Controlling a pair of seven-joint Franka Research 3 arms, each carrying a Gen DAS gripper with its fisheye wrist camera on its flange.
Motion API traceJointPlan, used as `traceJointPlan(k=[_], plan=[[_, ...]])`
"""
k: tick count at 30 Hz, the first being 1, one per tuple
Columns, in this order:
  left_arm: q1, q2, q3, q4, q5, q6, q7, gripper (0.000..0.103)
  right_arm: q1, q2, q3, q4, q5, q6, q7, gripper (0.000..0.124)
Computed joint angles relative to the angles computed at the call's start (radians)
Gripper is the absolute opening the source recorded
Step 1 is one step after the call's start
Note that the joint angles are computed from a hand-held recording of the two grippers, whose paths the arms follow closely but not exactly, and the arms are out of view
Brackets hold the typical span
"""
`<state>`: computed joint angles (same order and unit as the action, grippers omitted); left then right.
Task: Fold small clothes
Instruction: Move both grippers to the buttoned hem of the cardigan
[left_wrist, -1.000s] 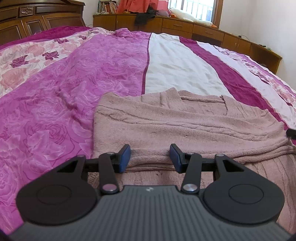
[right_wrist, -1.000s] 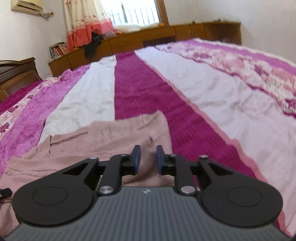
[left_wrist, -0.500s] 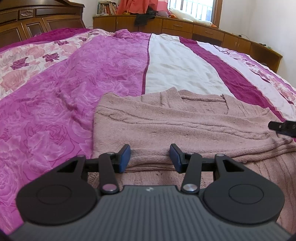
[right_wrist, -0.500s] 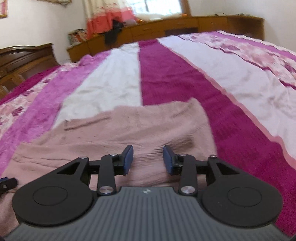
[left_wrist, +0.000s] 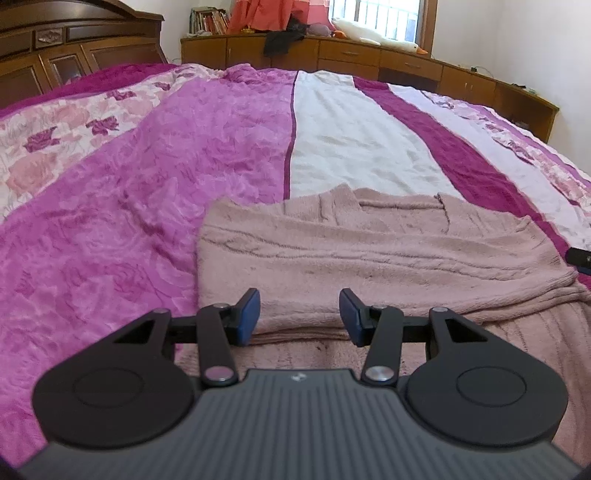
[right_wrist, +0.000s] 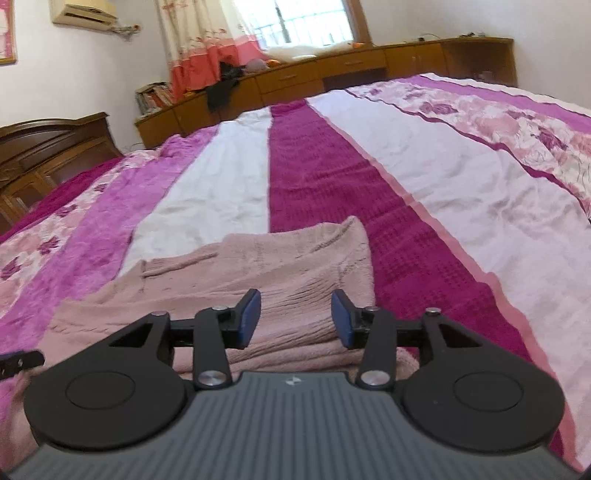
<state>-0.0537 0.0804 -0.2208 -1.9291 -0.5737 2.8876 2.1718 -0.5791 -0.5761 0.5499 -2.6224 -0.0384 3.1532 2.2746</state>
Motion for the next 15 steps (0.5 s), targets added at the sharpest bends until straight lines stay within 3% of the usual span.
traceJointPlan(k=[5, 15], plan=[[0.000, -0.057, 0.024, -0.013, -0.005, -0.035, 0.020, 0.049, 0.205, -0.069, -0.162, -0.034, 0.036, -0.061, -0.064, 0.054], [-0.065, -0.211, 0.112, -0.110, 0.063, -0.080, 0.032, 0.049, 0.443, -0.252, -0.305, -0.066, 0.057, -0.250, -0.207, 0.059]])
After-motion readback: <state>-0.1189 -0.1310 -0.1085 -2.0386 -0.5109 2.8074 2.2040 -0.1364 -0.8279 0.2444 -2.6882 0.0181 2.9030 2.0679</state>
